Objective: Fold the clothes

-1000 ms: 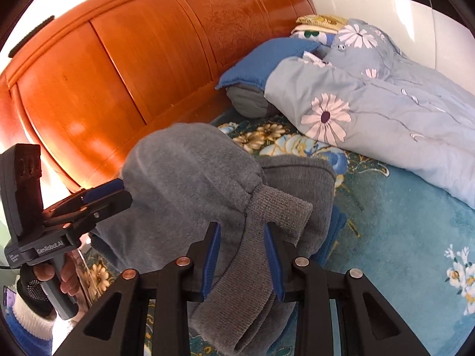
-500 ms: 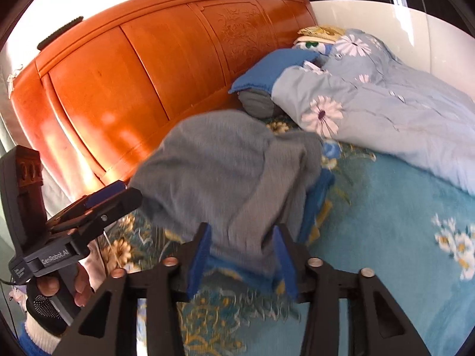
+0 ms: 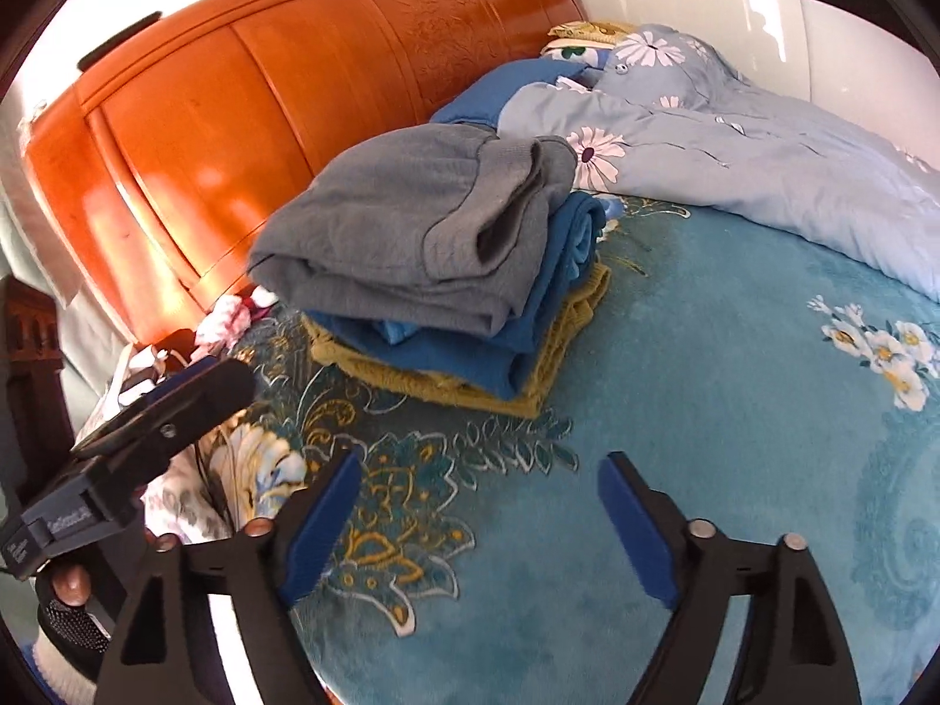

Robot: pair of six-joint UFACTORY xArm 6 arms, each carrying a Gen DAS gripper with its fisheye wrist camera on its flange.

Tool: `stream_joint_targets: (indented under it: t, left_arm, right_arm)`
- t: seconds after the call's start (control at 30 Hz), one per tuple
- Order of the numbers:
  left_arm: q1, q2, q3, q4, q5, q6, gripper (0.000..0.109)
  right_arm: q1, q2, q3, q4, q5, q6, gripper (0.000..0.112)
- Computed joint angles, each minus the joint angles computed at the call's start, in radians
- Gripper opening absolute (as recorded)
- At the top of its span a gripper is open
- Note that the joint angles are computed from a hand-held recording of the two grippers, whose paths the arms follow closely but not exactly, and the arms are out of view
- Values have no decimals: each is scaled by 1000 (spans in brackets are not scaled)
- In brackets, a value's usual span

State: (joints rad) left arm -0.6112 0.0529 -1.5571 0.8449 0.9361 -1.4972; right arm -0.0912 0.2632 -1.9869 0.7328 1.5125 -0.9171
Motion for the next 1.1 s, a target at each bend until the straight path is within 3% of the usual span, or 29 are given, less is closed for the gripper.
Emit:
stream_joint_targets:
  t: [0.17, 0.53, 0.67, 0.9, 1.1]
  left_arm:
    - [-43, 0, -2, 12, 64, -41, 103]
    - [-146, 74, -94, 43, 287, -54, 103]
    - [-164, 86, -95, 13, 294, -59, 103]
    - [-200, 130, -131, -13, 401, -68, 103]
    - [-215, 109, -65, -35, 387, -170, 103]
  right_arm:
    - [-20, -93, 131, 11, -46, -81, 103]
    - [-56, -235, 336, 17, -123, -195, 103]
    - [-76, -269, 391, 31, -133, -223, 103]
    - [-92, -307, 471, 13, -161, -264, 103]
    - [-108, -329, 533, 6, -176, -289, 103]
